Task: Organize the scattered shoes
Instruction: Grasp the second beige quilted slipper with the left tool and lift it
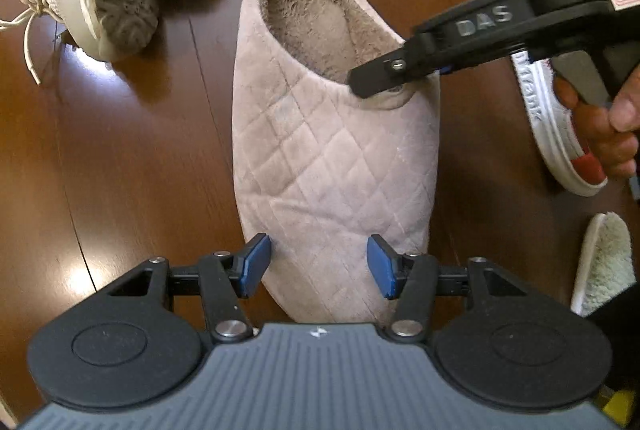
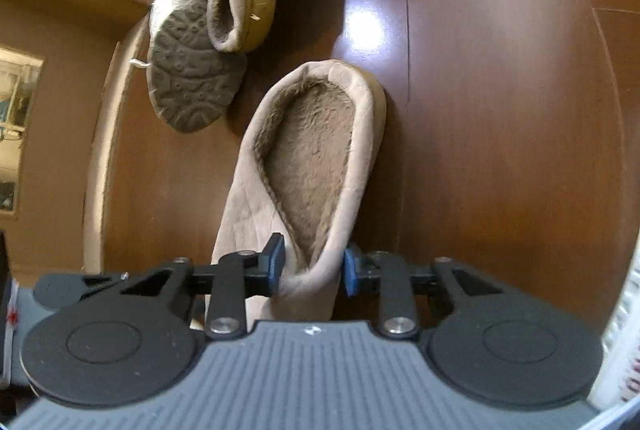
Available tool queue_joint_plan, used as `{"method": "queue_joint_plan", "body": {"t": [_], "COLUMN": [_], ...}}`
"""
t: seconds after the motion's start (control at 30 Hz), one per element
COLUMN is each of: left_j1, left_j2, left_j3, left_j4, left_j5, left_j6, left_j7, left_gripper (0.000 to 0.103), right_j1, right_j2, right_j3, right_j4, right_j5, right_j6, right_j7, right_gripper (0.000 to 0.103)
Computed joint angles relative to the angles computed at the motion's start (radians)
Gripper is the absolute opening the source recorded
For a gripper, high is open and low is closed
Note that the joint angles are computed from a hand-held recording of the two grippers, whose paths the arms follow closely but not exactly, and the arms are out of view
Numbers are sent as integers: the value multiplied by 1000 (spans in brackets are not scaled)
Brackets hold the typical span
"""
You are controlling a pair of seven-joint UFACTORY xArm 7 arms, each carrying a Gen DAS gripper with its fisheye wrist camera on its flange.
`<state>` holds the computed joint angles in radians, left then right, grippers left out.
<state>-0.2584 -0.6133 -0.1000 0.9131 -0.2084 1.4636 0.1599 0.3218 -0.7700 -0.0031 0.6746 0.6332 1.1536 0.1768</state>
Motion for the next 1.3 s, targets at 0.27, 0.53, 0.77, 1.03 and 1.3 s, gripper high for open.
{"method": "queue_joint_plan", "body": {"t": [0.27, 0.53, 0.77, 1.03, 1.3], "left_j1": [24, 76, 80, 45, 27], "left_j2": [14, 79, 372, 629, 693], "left_j3": [3, 49, -11, -36, 2], "left_j4": [26, 133, 298, 476, 516], "left_j5": [54, -54, 13, 352, 388], "left_j6": [-23, -151, -425, -629, -801], "left_j7": [-14, -133, -264, -422, -524], "left_gripper": [57, 57, 57, 57, 8], "right_j1": [28, -100, -219, -233, -270], "right_j2": [13, -124, 45, 214, 188], "right_j3": [6, -2, 64, -7, -27], "right_j4": [-8, 18, 145, 245, 209], "right_j5": [39, -215, -592, -591, -558], "right_j6": [-77, -70, -132, -248, -208], "right_j7": [34, 9, -151, -303, -323], "right_gripper": [51, 73, 81, 95, 96]}}
